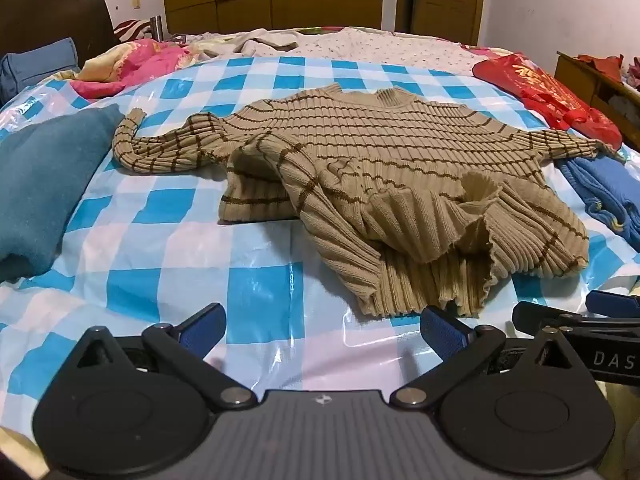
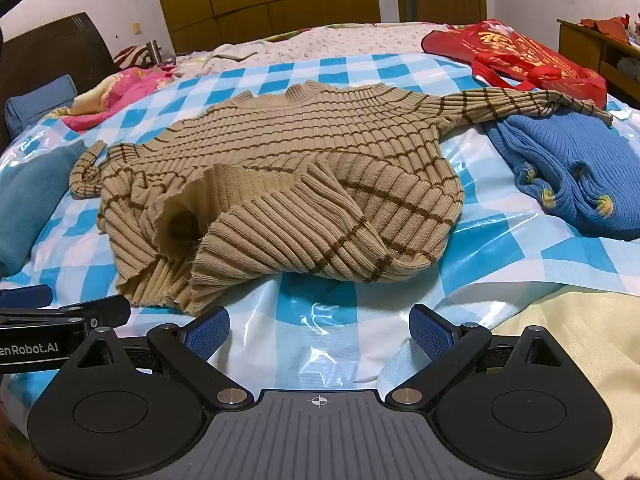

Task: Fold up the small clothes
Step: 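Move the open left tool toward the bunched hem of the beige sweater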

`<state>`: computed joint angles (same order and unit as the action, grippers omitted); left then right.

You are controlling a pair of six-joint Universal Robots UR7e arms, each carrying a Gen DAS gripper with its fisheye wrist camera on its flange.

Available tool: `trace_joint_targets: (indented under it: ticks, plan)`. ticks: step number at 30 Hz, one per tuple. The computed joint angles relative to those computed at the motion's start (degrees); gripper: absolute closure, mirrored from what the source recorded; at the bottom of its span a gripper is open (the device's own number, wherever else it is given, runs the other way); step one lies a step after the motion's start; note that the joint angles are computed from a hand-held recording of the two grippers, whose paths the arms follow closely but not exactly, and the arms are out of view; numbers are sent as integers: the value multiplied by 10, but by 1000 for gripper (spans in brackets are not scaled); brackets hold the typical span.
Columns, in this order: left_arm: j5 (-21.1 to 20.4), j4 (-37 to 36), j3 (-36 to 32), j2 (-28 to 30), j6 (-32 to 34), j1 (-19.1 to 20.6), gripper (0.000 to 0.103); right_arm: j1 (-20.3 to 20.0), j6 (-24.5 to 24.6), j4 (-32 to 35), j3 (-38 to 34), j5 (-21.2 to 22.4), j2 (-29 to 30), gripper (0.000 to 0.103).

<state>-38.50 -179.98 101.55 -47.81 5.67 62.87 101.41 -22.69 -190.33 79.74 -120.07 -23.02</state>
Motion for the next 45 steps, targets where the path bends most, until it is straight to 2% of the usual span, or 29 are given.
trace_joint_targets:
  ticks: [17,32,39,45]
  plan:
    - [-12,33,0,-2,-13,3,0,0,2,5,-2,-3,1,5]
    - [-20,33,-1,-4,-15,5,0,1,3,6,-3,-2,1,5]
    - [-16,5,-4,2,20,2,0,0,9,0,1,6,-4,5]
    - [-19,-11,-22,8,51,4,0,-1,19,21,-11,13,-6,5]
